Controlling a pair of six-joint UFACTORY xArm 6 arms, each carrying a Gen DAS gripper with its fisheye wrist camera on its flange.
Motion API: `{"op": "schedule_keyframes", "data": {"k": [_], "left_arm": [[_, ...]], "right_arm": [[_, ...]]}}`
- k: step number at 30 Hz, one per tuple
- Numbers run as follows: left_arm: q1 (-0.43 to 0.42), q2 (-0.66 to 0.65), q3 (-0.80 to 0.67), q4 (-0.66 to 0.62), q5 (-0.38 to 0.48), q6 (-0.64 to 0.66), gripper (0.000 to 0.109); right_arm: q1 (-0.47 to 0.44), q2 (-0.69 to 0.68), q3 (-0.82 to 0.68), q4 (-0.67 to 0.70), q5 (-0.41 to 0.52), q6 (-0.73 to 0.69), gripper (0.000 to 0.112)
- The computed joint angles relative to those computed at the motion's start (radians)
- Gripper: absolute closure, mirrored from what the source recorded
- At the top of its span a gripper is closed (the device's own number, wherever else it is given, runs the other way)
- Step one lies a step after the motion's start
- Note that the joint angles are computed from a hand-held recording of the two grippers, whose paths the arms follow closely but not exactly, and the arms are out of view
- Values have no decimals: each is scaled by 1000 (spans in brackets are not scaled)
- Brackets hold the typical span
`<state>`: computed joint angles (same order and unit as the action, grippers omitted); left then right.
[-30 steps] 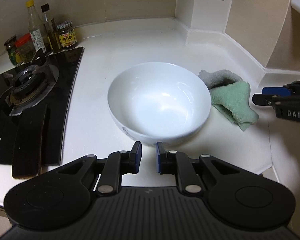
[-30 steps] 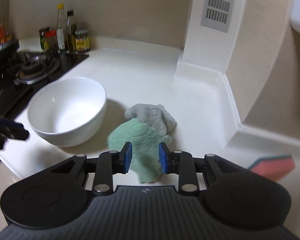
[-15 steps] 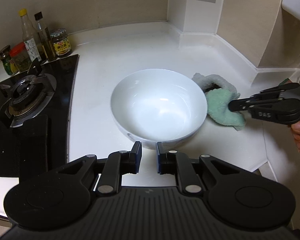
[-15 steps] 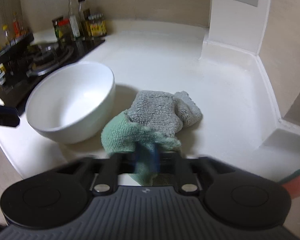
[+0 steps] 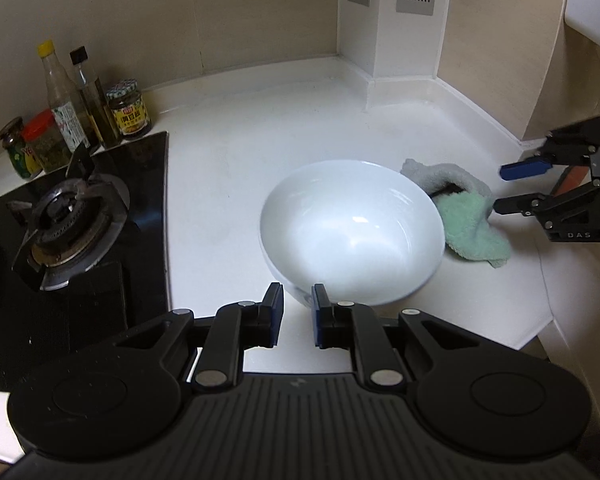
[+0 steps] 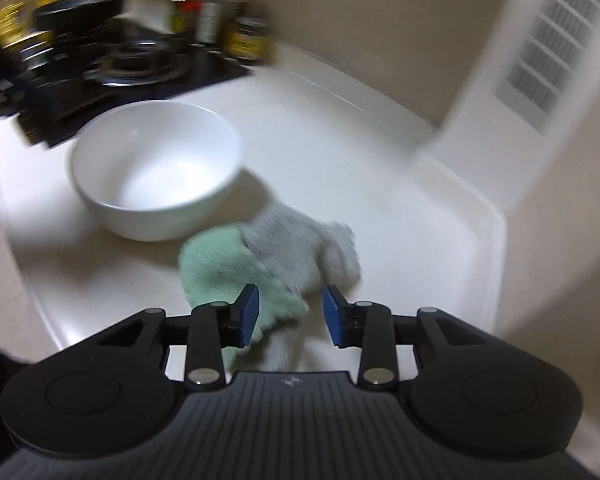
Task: Clean bowl
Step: 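Lift the towel with the right gripper and lower it into the white bowl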
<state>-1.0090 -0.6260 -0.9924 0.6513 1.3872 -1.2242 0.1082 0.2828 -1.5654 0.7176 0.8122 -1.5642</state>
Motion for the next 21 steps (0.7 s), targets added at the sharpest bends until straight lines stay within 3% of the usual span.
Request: {"op": "schedule_keyframes", "data": {"k": [2,3,4,7,14,17,19,21], "left_arm": [[9,-6,7,-7,-6,4,94],[11,-9,11,-9,-6,5,94],[12,-13,15,-12,-4,3,94],[10,-26,24,-13,8,-12,94],[5,-47,42,1,5,-27,94],[14,-65,59,4,-24,-5,94],[24,-78,68,6,-43,18,94],[31,-91,72,12,-47,36,94]], "right_arm": [[11,39,-62,-53,57,-16,82],[19,51,-80,-91,70,-8,86],[29,55,-83,-132,69,-7,99],[36,36,-62,-164,74,-5,108],[-7,56,-175,-158,164,331,109],[-16,71,-224,-148,146,457,110],[-5,98,-287,-231,183,533,110],[6,86,-256,-247,131,549,111]]}}
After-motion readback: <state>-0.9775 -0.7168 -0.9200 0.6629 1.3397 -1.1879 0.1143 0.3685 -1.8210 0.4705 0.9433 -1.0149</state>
